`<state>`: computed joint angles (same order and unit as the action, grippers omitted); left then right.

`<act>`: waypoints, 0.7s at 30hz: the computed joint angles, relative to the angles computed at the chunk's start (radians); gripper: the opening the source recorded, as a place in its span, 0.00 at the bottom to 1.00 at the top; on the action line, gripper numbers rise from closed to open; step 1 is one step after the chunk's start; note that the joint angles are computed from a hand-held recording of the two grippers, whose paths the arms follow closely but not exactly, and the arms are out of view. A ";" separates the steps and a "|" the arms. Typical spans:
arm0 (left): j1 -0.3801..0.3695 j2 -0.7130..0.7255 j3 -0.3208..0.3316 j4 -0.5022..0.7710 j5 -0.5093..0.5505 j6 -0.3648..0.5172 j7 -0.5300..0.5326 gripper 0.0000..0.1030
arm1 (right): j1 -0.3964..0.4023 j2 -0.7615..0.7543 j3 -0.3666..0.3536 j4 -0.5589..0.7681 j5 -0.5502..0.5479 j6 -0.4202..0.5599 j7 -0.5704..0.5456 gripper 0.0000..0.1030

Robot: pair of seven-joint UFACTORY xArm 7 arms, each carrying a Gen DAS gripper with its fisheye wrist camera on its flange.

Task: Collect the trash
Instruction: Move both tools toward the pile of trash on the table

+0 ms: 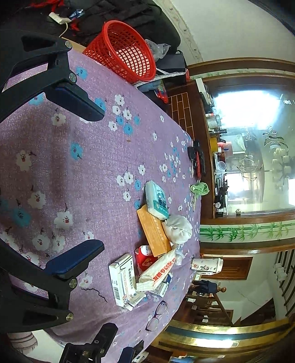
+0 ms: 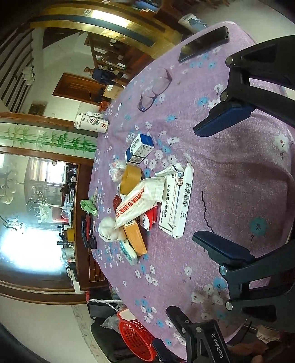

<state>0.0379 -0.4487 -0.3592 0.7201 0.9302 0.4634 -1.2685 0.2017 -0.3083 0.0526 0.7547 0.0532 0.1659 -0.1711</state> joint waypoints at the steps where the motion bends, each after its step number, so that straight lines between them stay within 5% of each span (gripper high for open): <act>1: -0.002 0.005 0.001 0.003 -0.002 0.001 0.004 1.00 | -0.001 0.003 -0.001 0.002 0.000 0.001 0.001 0.86; 21: -0.028 0.023 0.018 0.013 -0.008 0.018 0.019 1.00 | 0.003 0.020 -0.002 0.021 0.011 0.037 -0.005 0.86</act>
